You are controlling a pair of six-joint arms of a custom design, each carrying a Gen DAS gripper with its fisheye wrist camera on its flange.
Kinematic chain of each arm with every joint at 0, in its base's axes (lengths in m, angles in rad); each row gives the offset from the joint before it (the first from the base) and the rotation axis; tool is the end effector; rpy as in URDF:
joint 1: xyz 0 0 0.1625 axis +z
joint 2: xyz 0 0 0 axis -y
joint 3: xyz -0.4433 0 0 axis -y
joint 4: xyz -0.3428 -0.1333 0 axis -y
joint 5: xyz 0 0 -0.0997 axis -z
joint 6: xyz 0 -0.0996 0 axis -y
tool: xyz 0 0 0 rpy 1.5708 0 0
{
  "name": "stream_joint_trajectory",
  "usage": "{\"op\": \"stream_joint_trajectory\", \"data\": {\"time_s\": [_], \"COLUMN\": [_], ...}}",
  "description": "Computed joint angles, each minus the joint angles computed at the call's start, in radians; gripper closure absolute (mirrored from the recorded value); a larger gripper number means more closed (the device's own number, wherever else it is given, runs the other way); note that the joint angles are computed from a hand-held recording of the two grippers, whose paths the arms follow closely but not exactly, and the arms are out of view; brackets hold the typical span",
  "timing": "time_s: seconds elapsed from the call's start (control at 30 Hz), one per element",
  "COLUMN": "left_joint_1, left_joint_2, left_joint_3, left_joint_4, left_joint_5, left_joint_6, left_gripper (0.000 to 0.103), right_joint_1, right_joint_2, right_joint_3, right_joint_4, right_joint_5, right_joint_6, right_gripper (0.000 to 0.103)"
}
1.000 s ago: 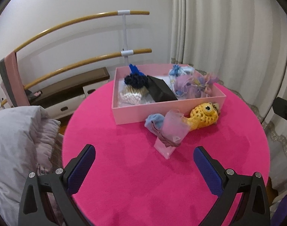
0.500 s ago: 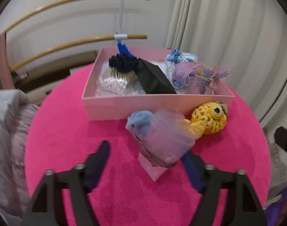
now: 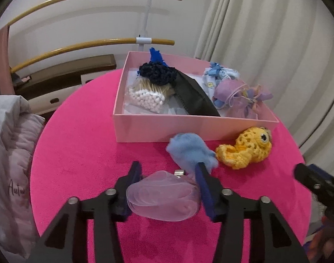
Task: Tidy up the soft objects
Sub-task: 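Grasp the clear plastic bag with the left tool while the right tool grasps the yellow crocheted toy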
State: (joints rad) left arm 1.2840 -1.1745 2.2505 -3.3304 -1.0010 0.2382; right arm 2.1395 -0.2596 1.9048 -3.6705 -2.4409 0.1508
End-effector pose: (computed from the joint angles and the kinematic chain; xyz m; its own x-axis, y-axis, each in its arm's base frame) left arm 0.0481 -0.4981 0.2677 -0.8267 0.0894 -0.5555 0.4264 0.7435 -0.5151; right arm 0.3286 -0.4080 -0.0795 -0.7885 0.0500 0.6130 -0.3696 0.7581 -0.5372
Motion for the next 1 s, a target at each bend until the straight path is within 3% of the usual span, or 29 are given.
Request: {"op": "stream_joint_trajectory", "data": {"time_s": [0.23, 0.3, 0.33, 0.4, 0.57, 0.67, 0.73, 0.8, 0.87, 0.93, 1.0], "left_joint_1": [-0.010, -0.014, -0.015, -0.010, 0.024, 0.010, 0.006, -0.007, -0.017, -0.028, -0.026], "left_joint_2": [-0.036, -0.040, -0.042, -0.047, -0.067, -0.079, -0.099, -0.114, -0.126, -0.120, -0.125], "left_joint_3": [0.053, 0.077, 0.090, 0.117, 0.136, 0.160, 0.167, 0.181, 0.191, 0.206, 0.220], "left_joint_4": [-0.024, -0.059, -0.077, -0.117, -0.081, -0.092, -0.060, -0.061, -0.050, -0.083, -0.094], "left_joint_5": [0.005, 0.023, 0.035, 0.046, 0.019, 0.025, 0.008, 0.017, 0.022, 0.046, 0.035], "left_joint_6": [0.032, 0.049, 0.054, 0.071, 0.070, 0.101, 0.117, 0.140, 0.164, 0.193, 0.208], "left_gripper": [0.059, 0.048, 0.033, 0.028, 0.028, 0.030, 0.041, 0.042, 0.041, 0.034, 0.036], "right_joint_1": [-0.023, -0.026, -0.026, -0.027, -0.031, -0.032, -0.033, -0.033, -0.034, -0.039, -0.046], "right_joint_2": [0.022, 0.027, 0.029, 0.033, 0.037, 0.039, 0.042, 0.045, 0.047, 0.049, 0.053], "right_joint_3": [-0.048, -0.061, -0.065, -0.071, -0.077, -0.083, -0.087, -0.092, -0.095, -0.097, -0.103], "right_joint_4": [0.037, 0.049, 0.054, 0.062, 0.080, 0.091, 0.096, 0.104, 0.109, 0.107, 0.099], "right_joint_5": [0.039, 0.045, 0.047, 0.049, 0.050, 0.047, 0.047, 0.048, 0.047, 0.050, 0.055], "right_joint_6": [-0.006, -0.008, -0.008, -0.006, 0.004, 0.009, 0.011, 0.013, 0.016, 0.022, 0.026], "right_gripper": [0.000, 0.000, 0.000, 0.000, 0.000, 0.000, 0.000, 0.000, 0.000, 0.000, 0.000]}}
